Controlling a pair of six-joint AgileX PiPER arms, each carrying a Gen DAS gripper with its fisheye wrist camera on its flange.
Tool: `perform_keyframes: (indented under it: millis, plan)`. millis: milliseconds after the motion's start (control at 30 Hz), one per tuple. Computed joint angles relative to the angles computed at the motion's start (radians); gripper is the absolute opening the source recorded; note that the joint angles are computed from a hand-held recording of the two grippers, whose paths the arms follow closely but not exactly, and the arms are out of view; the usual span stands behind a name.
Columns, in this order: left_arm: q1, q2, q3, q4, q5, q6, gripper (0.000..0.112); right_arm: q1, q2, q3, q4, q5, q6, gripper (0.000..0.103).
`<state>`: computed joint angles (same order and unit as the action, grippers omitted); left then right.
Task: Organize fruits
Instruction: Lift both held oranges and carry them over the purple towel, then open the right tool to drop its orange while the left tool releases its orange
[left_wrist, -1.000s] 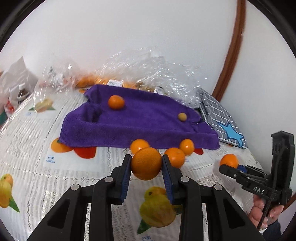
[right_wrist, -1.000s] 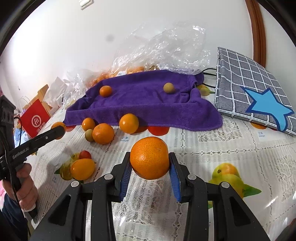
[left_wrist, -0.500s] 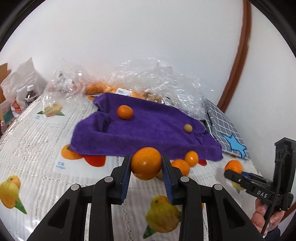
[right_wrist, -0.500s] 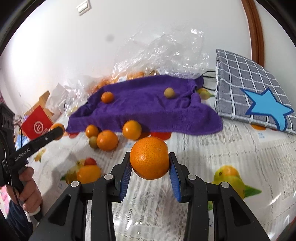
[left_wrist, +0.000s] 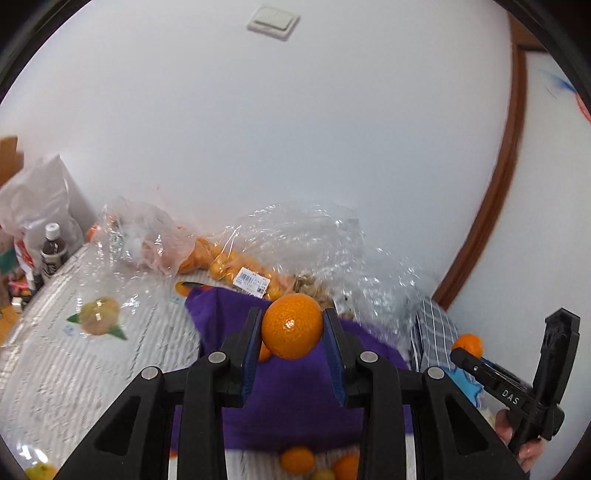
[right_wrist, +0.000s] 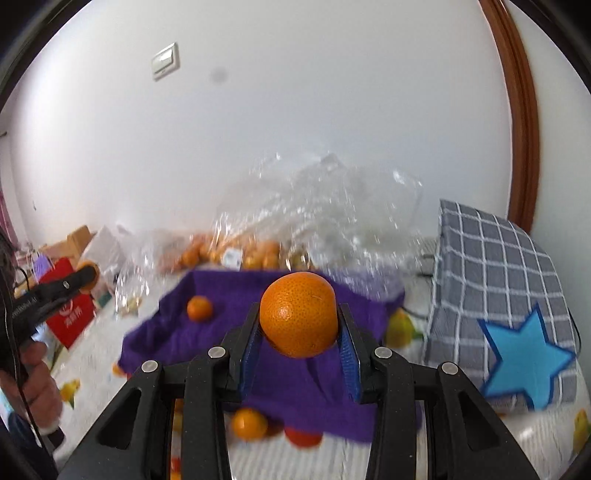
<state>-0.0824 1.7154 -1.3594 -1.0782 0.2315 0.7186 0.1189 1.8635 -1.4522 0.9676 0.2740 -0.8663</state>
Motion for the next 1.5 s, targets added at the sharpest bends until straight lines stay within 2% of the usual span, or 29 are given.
perform_keyframes:
  millis: [133, 200, 267, 333, 467, 667, 733, 800, 900, 1067, 1167, 1267, 1333, 1500]
  plan:
    - [0.008, 0.124, -0.103, 0.064, 0.007, -0.115, 0.031, 0.003, 0.092, -0.122, -0.049, 0.027, 0.054, 0.039]
    - [0.010, 0.174, -0.133, 0.080, 0.016, -0.144, 0.031, 0.010, 0.150, -0.178, -0.135, 0.035, 0.139, 0.039]
    - [0.015, 0.210, -0.138, 0.057, 0.029, -0.124, 0.031, 0.002, 0.185, -0.203, -0.140, 0.062, 0.147, 0.039]
    - [0.014, 0.249, -0.165, 0.160, 0.057, -0.217, 0.031, -0.010, 0.224, -0.240, -0.160, 0.110, 0.174, 0.039]
    - [-0.007, 0.277, -0.179, 0.327, 0.021, -0.342, 0.031, -0.023, 0.274, -0.277, -0.189, 0.147, 0.190, 0.039]
    - [-0.009, 0.299, -0.206, 0.280, 0.070, -0.275, 0.031, -0.021, 0.352, -0.366, -0.323, 0.224, 0.318, 0.039]
    - [-0.023, 0.306, -0.220, 0.412, 0.071, -0.394, 0.031, -0.011, 0.361, -0.372, -0.367, 0.227, 0.350, 0.039]
    - [-0.034, 0.327, -0.261, 0.562, 0.110, -0.536, 0.031, -0.004, 0.376, -0.394, -0.420, 0.252, 0.396, 0.039]
    - [-0.041, 0.350, -0.300, 0.667, 0.155, -0.634, 0.031, 0.004, 0.383, -0.401, -0.471, 0.247, 0.437, 0.039]
    - [-0.035, 0.362, -0.318, 0.701, 0.173, -0.673, 0.031, 0.002, 0.408, -0.442, -0.518, 0.283, 0.480, 0.039]
    - [-0.021, 0.373, -0.329, 0.687, 0.183, -0.678, 0.031, -0.006, 0.411, -0.445, -0.496, 0.289, 0.462, 0.044]
    - [-0.006, 0.380, -0.330, 0.612, 0.185, -0.626, 0.031, -0.014, 0.386, -0.406, -0.441, 0.257, 0.416, 0.057]
    - [-0.012, 0.380, -0.330, 0.646, 0.177, -0.650, 0.031, -0.022, 0.358, -0.358, -0.361, 0.219, 0.331, 0.066]
    - [-0.039, 0.385, -0.337, 0.756, 0.167, -0.723, 0.031, -0.030, 0.326, -0.317, -0.283, 0.185, 0.269, 0.068]
